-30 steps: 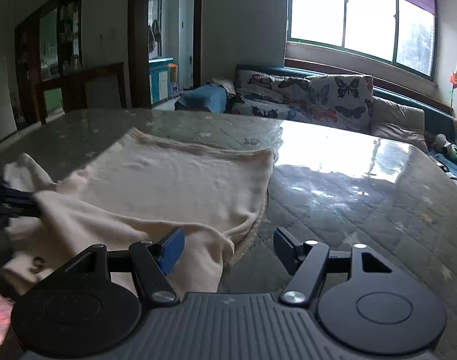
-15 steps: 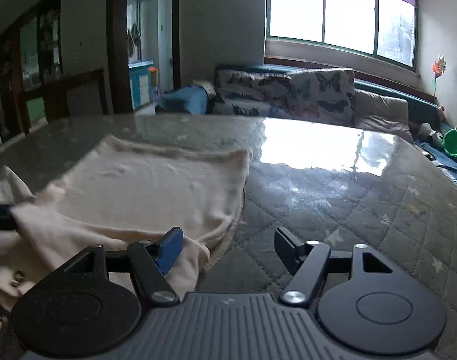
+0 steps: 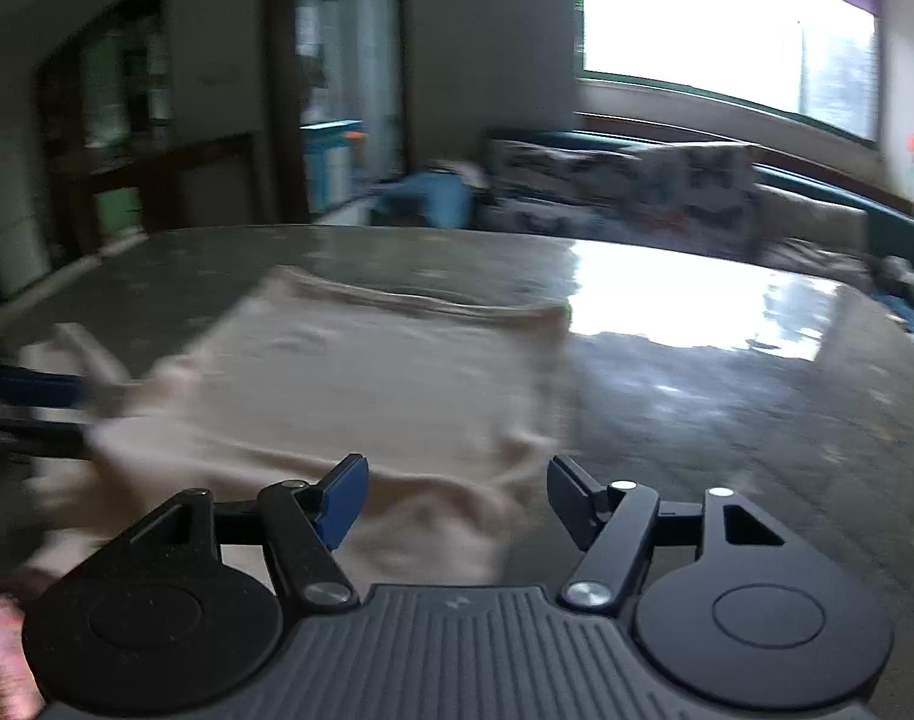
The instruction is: Fold clothes
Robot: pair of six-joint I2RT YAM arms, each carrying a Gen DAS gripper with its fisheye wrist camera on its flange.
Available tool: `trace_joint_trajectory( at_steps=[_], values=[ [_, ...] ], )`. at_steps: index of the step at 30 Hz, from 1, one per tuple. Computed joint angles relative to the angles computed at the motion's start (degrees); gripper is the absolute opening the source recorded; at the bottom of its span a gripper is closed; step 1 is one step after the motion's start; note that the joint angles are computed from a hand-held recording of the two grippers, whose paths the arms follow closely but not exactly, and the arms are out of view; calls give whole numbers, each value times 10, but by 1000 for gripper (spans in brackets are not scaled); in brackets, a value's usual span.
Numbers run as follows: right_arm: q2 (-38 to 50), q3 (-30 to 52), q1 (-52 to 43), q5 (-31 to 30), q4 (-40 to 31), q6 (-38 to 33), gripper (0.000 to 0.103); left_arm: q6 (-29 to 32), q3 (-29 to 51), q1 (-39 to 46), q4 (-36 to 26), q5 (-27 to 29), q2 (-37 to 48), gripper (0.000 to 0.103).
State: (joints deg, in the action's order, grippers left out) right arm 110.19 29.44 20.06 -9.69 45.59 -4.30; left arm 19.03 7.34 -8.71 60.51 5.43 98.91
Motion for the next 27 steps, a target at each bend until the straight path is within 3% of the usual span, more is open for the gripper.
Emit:
trace_joint_trajectory(
  at_steps=[5, 11, 14, 15, 16, 18, 24, 27],
  values=[
    [-20, 11, 65, -50, -40, -72, 59, 12, -19, 35, 5, 8, -2, 29],
    [41, 89, 144, -34, -89, -145, 51, 23, -36, 66, 9, 11, -6, 29],
    [64, 118, 165, -22, -104, -167, 38, 18, -39, 79, 25, 18, 7, 29],
    [68, 124, 169, -18, -107, -167, 26, 17, -39, 82, 29, 20, 10, 29],
    [69, 128, 171, -14, -109, -160, 13, 16, -38, 86, 29, 22, 11, 30],
    [64, 121, 168, -4, -91, -133, 6, 12, -38, 95, 29, 27, 10, 30],
    [42, 69, 140, -7, 27, 17, 4, -31, -32, 161, 36, 24, 22, 36],
    [52, 85, 150, -40, -36, 2, 9, -71, -18, 197, 7, 5, 16, 36]
  ],
)
